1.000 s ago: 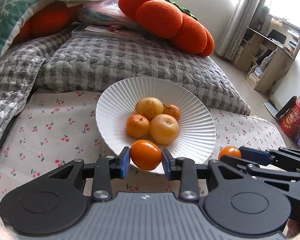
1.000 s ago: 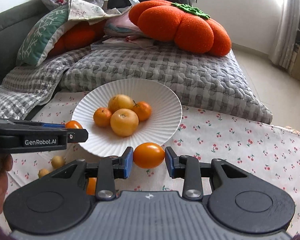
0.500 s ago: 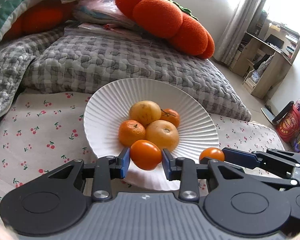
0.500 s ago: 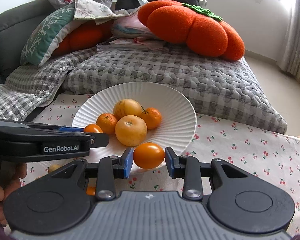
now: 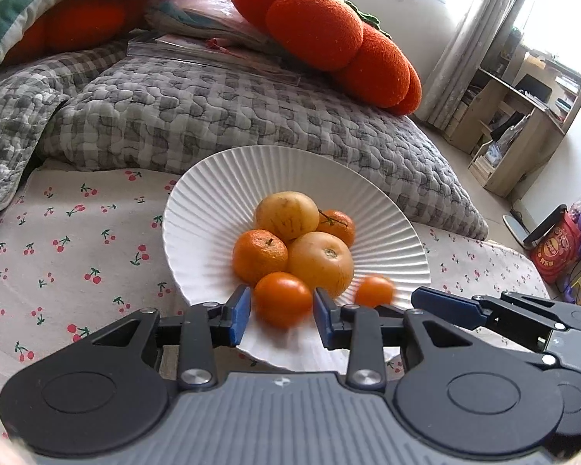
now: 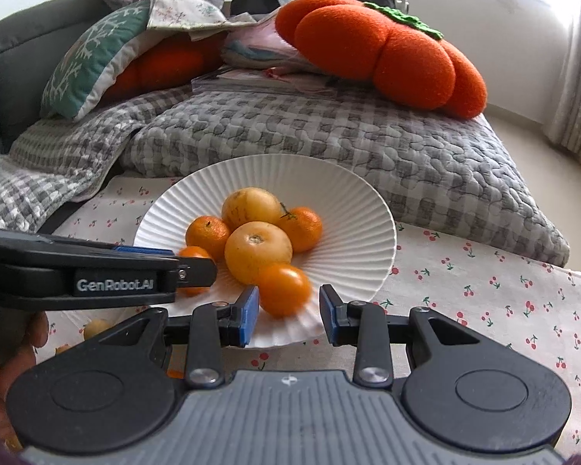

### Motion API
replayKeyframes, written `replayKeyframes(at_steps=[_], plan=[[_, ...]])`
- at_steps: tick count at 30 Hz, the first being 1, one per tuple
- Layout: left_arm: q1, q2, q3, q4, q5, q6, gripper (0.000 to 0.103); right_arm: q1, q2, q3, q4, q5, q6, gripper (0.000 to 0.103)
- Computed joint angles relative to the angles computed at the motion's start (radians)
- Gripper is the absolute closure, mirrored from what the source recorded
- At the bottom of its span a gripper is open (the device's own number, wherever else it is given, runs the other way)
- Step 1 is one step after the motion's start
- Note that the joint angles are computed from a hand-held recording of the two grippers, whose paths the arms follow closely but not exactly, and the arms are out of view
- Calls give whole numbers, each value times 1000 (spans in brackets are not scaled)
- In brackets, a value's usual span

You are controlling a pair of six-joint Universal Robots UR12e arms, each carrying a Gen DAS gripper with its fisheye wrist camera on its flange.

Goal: Organize fruits
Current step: 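Carry both orange oval fruits toward the white plate, then open both tools over the plate to drop the orange oval fruits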

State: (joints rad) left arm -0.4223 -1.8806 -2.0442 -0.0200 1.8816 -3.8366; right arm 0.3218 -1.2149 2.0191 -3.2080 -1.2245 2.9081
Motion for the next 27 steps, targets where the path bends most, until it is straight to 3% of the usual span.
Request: replayKeyframes(at_steps=[7,14,18,27], plan=[[14,29,-20,26,-46,-47,71,0,-10,4,9,-28,36,71],[13,70,-41,13,-55,-84,71,-23,-43,19,21,27,120,70],[-2,96,-44,-42,-27,-77,70,-34,-66,34,31,70,152,70],[-22,148,-88,-47,-2,-115,70,-47,-135,82,77,123,123,70]])
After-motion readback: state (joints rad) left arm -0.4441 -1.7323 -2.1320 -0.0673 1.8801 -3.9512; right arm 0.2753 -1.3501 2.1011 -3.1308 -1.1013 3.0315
